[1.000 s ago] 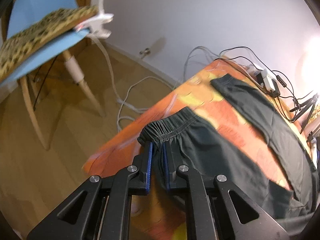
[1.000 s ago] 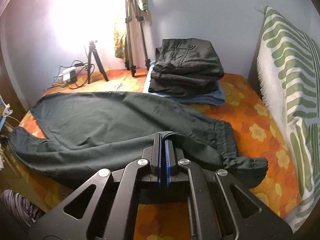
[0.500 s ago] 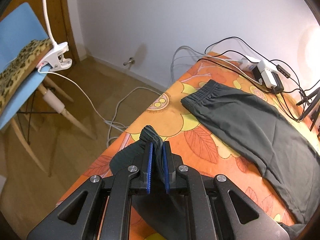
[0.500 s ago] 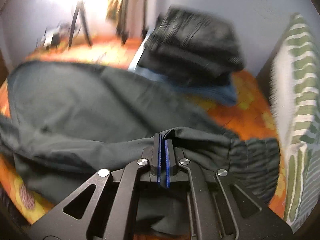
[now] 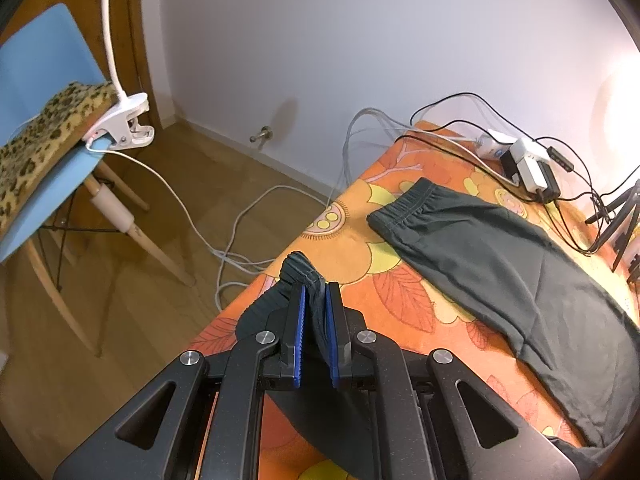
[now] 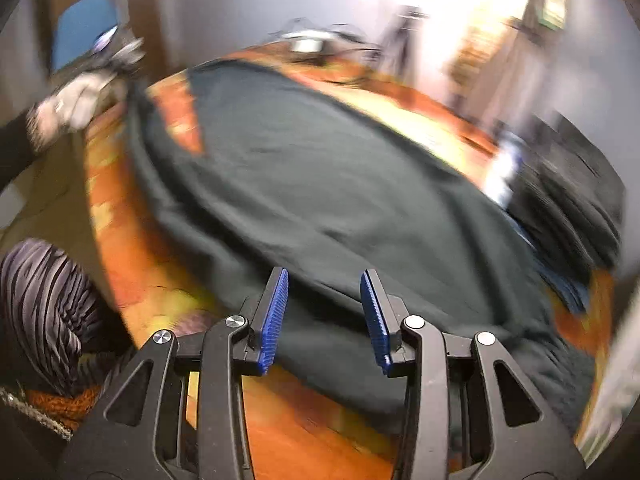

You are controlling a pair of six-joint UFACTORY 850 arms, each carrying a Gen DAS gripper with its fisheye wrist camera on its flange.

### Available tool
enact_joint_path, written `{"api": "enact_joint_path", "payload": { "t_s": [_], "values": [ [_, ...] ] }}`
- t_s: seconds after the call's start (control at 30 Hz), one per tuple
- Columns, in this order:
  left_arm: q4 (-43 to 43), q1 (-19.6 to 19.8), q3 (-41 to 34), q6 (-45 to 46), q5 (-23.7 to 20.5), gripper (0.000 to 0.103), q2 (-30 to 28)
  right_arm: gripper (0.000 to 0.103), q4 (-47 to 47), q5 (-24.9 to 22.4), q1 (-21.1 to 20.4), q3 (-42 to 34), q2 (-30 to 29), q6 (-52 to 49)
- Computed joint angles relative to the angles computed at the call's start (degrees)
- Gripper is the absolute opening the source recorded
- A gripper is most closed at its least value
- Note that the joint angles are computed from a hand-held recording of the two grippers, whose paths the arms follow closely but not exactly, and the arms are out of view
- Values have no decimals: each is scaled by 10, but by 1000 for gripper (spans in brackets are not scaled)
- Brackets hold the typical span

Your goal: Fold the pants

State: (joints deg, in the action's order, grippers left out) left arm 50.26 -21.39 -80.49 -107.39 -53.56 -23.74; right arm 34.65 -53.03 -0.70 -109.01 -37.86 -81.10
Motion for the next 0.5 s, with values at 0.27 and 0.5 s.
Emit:
{"api": "enact_joint_path", "payload": {
  "t_s": [0.27, 0.5],
  "values": [
    [9, -4, 18, -12, 7, 8, 15, 40, -66, 76, 67, 44, -7, -58],
    [31, -9, 37, -33, 19, 8, 39, 4, -79, 51, 73, -10, -37, -13]
  ]
}}
